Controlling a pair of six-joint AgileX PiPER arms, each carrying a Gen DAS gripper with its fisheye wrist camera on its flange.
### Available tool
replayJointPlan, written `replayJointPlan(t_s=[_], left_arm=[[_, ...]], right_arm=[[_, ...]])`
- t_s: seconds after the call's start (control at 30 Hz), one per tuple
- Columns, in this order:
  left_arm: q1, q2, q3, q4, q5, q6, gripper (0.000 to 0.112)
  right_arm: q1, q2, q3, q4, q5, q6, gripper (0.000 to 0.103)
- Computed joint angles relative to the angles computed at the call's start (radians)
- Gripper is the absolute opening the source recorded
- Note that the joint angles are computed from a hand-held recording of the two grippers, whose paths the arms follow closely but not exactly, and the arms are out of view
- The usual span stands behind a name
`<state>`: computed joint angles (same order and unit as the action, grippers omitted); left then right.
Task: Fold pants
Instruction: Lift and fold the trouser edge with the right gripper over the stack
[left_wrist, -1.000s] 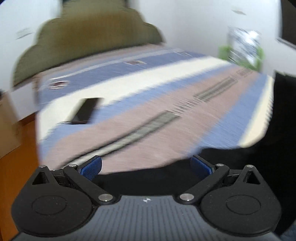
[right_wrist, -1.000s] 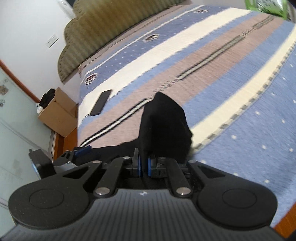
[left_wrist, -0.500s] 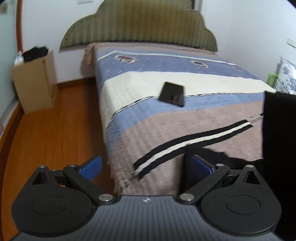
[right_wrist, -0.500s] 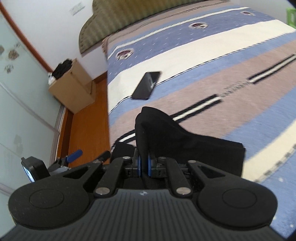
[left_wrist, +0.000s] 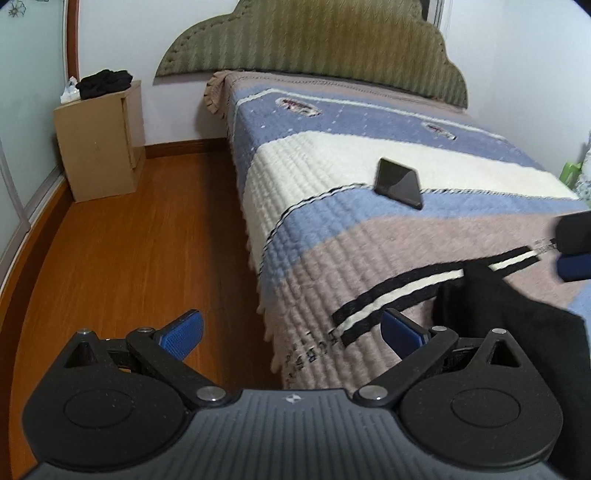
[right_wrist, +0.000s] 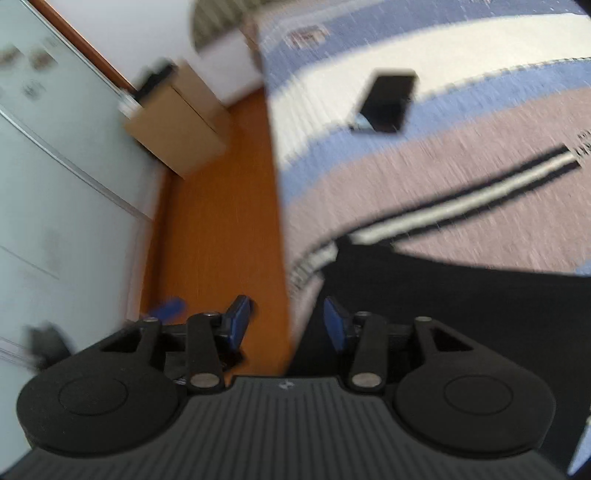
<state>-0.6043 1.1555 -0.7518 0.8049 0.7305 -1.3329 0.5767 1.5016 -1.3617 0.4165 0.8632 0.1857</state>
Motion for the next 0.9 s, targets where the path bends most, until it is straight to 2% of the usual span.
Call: replayJointPlan(t_s=[0.07, 0.17, 0.2, 0.3, 0.37, 0.4, 0.43, 0.53, 0.57, 0.6, 0.63, 0.7, 0.77, 0.83, 0.9], left_arm=[[-0.004, -0.016, -0.013, -0.023, -0.035, 0.021, 0.103], [-0.044, -0.054, -0.021, -0.064, -0.128, 0.087, 0.103], [-0.058, -0.063, -0.026, -0.099, -0.167, 0.141, 0.103], [-0.064, -0.054, -0.046, -0.333, -0.313, 0.436, 0.103], [-0.076, 0.011, -0.078, -0.477, -0.370, 0.603, 0.103], [-0.082, 0.060, -0.092, -0.493, -0.395, 0.630, 0.103], [-0.089, 0.111, -0.113, -0.472, -0.384, 0.617, 0.103], [-0.144, 0.271, -0.201, -0.239, -0.193, 0.384, 0.103], [-0.156, 0.266, -0.192, -0.190, -0.182, 0.337, 0.103], [-0.150, 0.246, -0.176, -0.182, -0.212, 0.324, 0.103], [-0.132, 0.235, -0.171, -0.199, -0.246, 0.338, 0.103], [-0.116, 0.248, -0.203, -0.180, -0.246, 0.308, 0.103], [-0.090, 0.320, -0.271, -0.229, -0.230, 0.379, 0.103], [-0.061, 0.412, -0.356, -0.363, -0.157, 0.518, 0.103], [-0.036, 0.380, -0.322, -0.406, -0.194, 0.526, 0.103]], right_arm=[[-0.028, -0.103, 0.065, -0.006, -0.031, -0.030, 0.041], [-0.052, -0.249, 0.157, -0.123, 0.019, -0.041, 0.049], [-0.041, -0.304, 0.205, -0.202, 0.031, -0.029, 0.050], [0.055, -0.444, 0.358, -0.494, 0.078, 0.060, 0.053], [0.090, -0.496, 0.455, -0.574, 0.111, 0.062, 0.053], [0.077, -0.512, 0.498, -0.560, 0.111, 0.045, 0.053], [0.053, -0.524, 0.542, -0.528, 0.097, 0.023, 0.053], [-0.044, -0.570, 0.668, -0.435, -0.014, -0.070, 0.064], [-0.071, -0.586, 0.671, -0.406, -0.014, -0.088, 0.064], [-0.074, -0.607, 0.660, -0.415, 0.004, -0.066, 0.064], [-0.047, -0.644, 0.654, -0.464, 0.021, -0.010, 0.063], [0.013, -0.722, 0.662, -0.517, 0.043, 0.036, 0.064], [-0.044, -0.757, 0.668, -0.414, 0.069, -0.064, 0.065], [-0.098, -0.742, 0.704, -0.338, 0.080, -0.167, 0.070], [-0.212, -0.731, 0.744, -0.250, 0.061, -0.305, 0.076]])
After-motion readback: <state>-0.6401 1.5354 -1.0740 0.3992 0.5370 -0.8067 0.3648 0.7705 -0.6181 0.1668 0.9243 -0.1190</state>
